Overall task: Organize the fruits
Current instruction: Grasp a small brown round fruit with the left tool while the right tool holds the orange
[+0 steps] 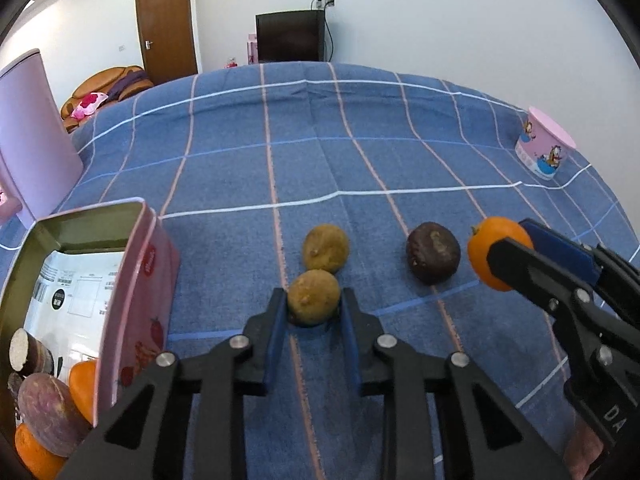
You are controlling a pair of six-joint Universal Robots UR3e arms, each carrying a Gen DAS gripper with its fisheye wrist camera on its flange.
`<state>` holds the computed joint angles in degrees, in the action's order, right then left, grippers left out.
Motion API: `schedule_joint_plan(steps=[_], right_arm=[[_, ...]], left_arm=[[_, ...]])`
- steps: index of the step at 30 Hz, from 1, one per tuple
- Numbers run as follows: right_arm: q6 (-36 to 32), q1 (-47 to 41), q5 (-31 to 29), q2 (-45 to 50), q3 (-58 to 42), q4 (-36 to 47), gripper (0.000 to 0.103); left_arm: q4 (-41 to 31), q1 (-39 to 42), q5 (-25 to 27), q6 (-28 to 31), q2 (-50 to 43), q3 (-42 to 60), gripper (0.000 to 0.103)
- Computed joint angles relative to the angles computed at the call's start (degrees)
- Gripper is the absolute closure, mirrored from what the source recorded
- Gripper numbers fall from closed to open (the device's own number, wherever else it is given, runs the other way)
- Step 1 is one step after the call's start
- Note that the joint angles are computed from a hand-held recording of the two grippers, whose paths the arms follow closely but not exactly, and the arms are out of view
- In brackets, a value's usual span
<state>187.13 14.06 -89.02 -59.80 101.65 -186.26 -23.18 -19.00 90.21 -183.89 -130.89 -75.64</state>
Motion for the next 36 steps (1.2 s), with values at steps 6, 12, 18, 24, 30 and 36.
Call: schedule_joint_plan(steps=[6,12,18,24,30,36], right_arm=[[-0.23,-0.37,0.65,-0.53,1.72,-2.72,0.068],[-0.54,0.20,-0.24,-0.54,2.40,-4.45,0.068],[-0.80,0.41,-0.44,-0.62,3.65,-7.23,0.068],[-0.91,0.20,-0.27,-0.85,5.41,-9.87,0.068],[-0.92,0.43,-0.67,-0.87,6.51,-12.48,0.068],[-0.94,0.81,-1.32,-0.41,6.78,-14.50,0.068]], left_arm=[[4.81,-0.59,1.94,-0.38,1.42,-3.11,0.075],[8.01,-1.03,3.39,-0.50,2.18,-4.98,0.075],[12.08,-1.94,5.89,-0.20,2.97,-7.19,0.075],[14.96,-2.25,7.18,-0.19,3.58,-8.85,0.075],[17.58,-2.76,8.42,-0.13,3.84,-10.00,0.075],[20.94,-3.46,10.17,0.12,4.28,-11.68,0.075]])
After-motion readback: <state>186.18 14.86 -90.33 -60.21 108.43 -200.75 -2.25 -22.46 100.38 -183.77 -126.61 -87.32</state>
